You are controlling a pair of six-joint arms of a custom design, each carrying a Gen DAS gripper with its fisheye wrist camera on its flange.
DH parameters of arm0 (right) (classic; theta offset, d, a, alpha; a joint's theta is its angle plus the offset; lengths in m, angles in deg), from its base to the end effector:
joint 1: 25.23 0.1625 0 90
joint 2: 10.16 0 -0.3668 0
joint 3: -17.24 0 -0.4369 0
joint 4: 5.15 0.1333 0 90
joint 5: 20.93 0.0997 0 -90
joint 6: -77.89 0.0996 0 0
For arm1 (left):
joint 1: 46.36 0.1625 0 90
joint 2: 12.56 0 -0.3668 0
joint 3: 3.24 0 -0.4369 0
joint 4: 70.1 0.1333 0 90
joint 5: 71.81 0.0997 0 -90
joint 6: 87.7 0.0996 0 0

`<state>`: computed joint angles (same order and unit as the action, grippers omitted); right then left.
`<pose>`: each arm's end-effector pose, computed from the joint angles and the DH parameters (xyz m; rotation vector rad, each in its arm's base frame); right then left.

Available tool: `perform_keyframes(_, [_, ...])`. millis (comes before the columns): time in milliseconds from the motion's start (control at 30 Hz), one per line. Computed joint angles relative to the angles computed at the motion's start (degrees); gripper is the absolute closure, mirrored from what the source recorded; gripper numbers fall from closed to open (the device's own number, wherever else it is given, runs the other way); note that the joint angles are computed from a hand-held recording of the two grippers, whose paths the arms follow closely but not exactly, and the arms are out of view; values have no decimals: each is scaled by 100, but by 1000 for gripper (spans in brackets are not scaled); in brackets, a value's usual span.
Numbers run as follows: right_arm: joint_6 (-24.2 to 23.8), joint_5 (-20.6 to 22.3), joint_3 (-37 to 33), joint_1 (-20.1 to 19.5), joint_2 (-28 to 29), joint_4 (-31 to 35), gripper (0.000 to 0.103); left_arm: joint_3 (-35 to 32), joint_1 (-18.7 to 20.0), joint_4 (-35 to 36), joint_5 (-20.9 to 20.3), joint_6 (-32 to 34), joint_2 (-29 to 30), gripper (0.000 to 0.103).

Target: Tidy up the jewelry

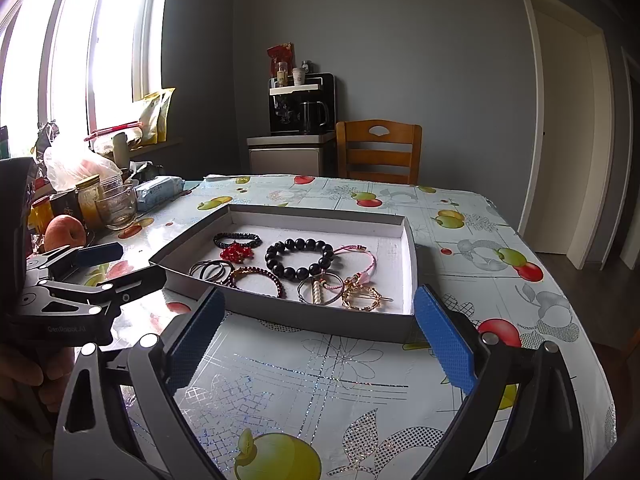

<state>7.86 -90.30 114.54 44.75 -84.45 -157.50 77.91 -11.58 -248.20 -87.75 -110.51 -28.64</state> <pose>-0.0601 -0.6568 0.3359 1.3076 -2.3857 1.0354 -0.3942 -0.5527 -0.1183 0.2654 2.0247 -1.2780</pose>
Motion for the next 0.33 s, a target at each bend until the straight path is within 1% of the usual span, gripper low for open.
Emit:
perform_keyframes(267, [50, -40, -12, 5, 1, 28, 7, 2, 4, -19, -2, 19, -2, 5])
perform_keyframes(333, [44, -38, -18, 5, 4, 33, 5, 1, 5, -22, -4, 24, -2, 5])
